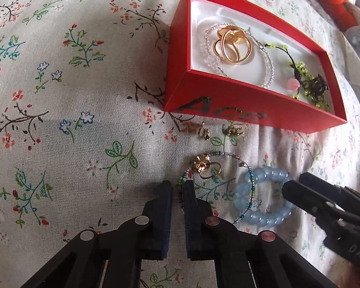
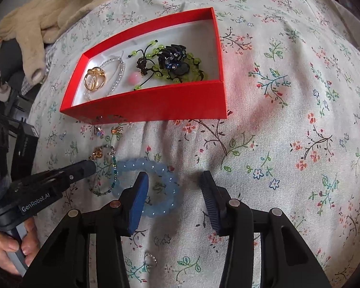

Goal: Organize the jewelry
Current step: 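Grasp the thin beaded bracelet with the left tool while the right tool grasps the blue bracelet, then lower both bracelets into the red box and open both tools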

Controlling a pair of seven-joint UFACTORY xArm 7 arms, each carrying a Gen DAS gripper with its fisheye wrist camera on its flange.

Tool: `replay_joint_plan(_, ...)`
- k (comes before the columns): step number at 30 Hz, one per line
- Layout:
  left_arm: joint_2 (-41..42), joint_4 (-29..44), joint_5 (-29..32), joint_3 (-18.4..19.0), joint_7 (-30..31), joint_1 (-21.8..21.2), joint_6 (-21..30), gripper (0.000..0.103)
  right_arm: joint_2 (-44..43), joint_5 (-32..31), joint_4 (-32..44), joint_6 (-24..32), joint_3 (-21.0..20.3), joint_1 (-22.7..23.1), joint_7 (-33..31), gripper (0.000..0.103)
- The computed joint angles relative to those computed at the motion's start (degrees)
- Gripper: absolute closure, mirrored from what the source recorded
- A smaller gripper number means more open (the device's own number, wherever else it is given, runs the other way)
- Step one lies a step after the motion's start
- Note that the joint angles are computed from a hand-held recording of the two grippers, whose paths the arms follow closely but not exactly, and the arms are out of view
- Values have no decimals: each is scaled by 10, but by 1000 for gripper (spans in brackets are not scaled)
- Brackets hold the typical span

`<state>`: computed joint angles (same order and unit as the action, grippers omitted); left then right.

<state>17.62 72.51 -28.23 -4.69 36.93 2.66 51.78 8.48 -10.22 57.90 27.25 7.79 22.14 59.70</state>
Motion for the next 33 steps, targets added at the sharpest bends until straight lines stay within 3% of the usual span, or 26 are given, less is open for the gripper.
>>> replay_joint_plan(2, 4, 6, -3, 1, 2, 4, 6, 102, 11, -48, 24, 41, -4, 14, 11, 61)
replay_joint_plan(5, 14, 20, -19, 2, -5, 14, 25, 103, 40, -137, 82, 146, -7, 46, 22, 75)
replay_joint_plan(8, 14, 23, -36, 3, -12, 24, 42, 103, 62, -172, 120, 207, -7, 64, 16, 82)
replay_joint_plan(10, 7, 19, -47, 2, -7, 29, 46, 103, 57, -165, 116, 200, -7, 61, 14, 90)
replay_joint_plan(21, -38, 1, -97, 10, 40, 36, 56, 103, -3, -37, 36, 71, 4, 10, -18, 91)
replay_joint_plan(33, -85, -9, -165, 15, 72, 17, 64, 103, -79, -72, 3, 28, 18, 2, 44, 90)
